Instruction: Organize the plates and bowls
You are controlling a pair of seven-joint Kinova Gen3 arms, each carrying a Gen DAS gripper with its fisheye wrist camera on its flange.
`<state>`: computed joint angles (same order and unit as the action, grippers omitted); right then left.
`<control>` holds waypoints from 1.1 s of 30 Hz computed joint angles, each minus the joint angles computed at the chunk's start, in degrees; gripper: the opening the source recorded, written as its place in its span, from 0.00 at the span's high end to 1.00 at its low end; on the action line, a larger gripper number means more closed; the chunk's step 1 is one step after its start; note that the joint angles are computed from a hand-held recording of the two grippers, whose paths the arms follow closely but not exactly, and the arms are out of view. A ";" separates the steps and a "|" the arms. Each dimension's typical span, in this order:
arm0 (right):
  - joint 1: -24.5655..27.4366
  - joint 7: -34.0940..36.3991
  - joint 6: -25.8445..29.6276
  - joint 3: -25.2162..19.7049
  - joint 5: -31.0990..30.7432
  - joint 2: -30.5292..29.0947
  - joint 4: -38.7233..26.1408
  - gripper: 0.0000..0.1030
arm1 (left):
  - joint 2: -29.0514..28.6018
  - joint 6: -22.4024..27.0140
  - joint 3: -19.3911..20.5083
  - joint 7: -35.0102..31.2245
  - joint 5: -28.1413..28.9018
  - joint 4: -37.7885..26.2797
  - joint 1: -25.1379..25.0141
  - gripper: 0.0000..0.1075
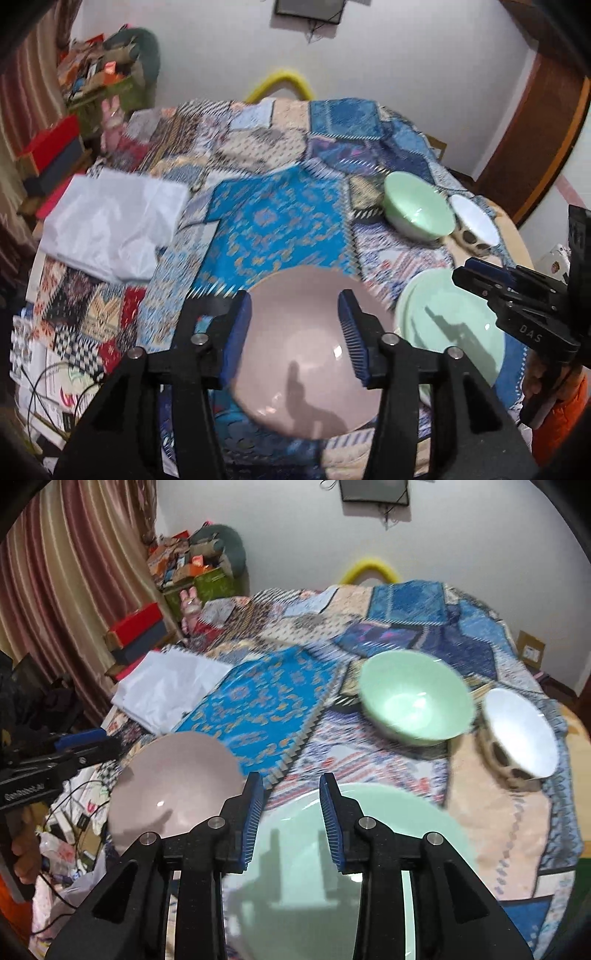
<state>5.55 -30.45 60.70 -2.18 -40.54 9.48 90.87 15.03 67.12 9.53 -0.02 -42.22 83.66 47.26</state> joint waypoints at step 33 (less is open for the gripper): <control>4.00 -15.18 -0.54 -4.61 10.52 20.01 -21.84 0.68 | 22.85 -2.20 -9.86 -31.69 18.61 -31.69 -7.93 0.46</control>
<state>9.55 -45.63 60.16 -6.79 -30.03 29.48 69.03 37.89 64.92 -0.34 -31.71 -23.62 51.97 39.33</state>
